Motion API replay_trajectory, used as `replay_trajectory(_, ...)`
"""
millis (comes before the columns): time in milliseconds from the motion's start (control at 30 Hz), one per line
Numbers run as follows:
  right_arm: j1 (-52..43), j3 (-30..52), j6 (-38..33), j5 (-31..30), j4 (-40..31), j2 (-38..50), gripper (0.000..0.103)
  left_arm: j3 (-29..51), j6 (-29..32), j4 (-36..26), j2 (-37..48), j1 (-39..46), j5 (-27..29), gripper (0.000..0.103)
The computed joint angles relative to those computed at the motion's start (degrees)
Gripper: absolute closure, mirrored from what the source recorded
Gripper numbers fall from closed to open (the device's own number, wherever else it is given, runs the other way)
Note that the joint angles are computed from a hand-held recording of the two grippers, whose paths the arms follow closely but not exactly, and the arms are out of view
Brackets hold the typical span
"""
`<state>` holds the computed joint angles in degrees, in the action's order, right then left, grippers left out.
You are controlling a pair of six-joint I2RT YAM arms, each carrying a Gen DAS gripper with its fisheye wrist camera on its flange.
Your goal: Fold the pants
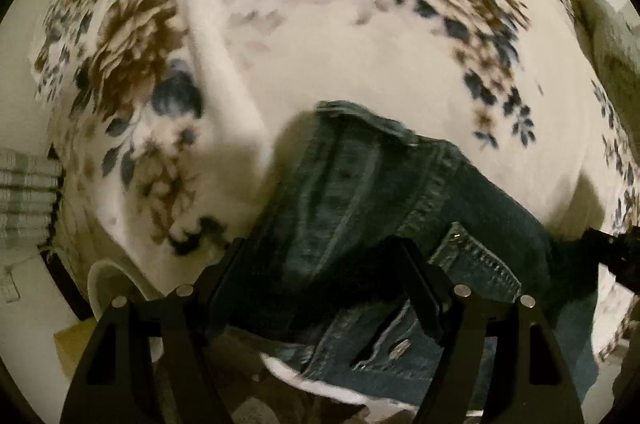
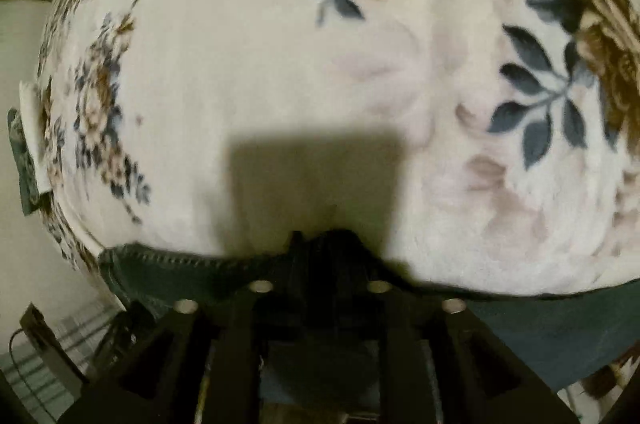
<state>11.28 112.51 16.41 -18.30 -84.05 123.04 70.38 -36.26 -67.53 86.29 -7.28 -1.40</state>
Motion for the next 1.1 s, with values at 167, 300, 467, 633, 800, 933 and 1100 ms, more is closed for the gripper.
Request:
replay_trajectory(167, -1.4, -12.9, 6.3, -6.2, 3.6, -12.5, 0.035, -4.7, 5.5, -1.0, -4.7, 10.4, 4.3, 0.030)
replay_trajectory(300, -0.9, -33.0, 17.6, -8.0, 8.2, -27.3, 0.035, -10.4, 10.5, 0.5, -7.1, 19.2, 7.2, 0.030)
replay_trajectory(467, 1.2, -57.0, 32.7, -11.6, 17.3, -41.5, 0.035, -16.6, 15.5, 4.5, -8.0, 26.4, 14.1, 0.033)
replay_trajectory(633, -1.5, -73.8, 44.7, -16.7, 28.0, -51.8, 0.061, -17.9, 17.5, 6.2, -12.0, 24.2, 14.1, 0.073)
replay_trajectory(800, 2.4, -76.6, 49.6, -10.5, 26.4, -60.2, 0.099, -17.7, 24.5, 3.9, -14.9, 29.0, 14.0, 0.092)
replay_trajectory(933, 5.3, -74.9, 46.9, -7.8, 22.5, -62.5, 0.099, -16.8, 30.6, 3.4, -13.3, 30.6, 12.3, 0.093)
replay_trajectory(1100, -0.9, -77.3, 38.5, -13.1, 26.5, -57.7, 0.088, -12.2, 28.0, 0.3, -11.8, 22.0, 5.8, 0.089)
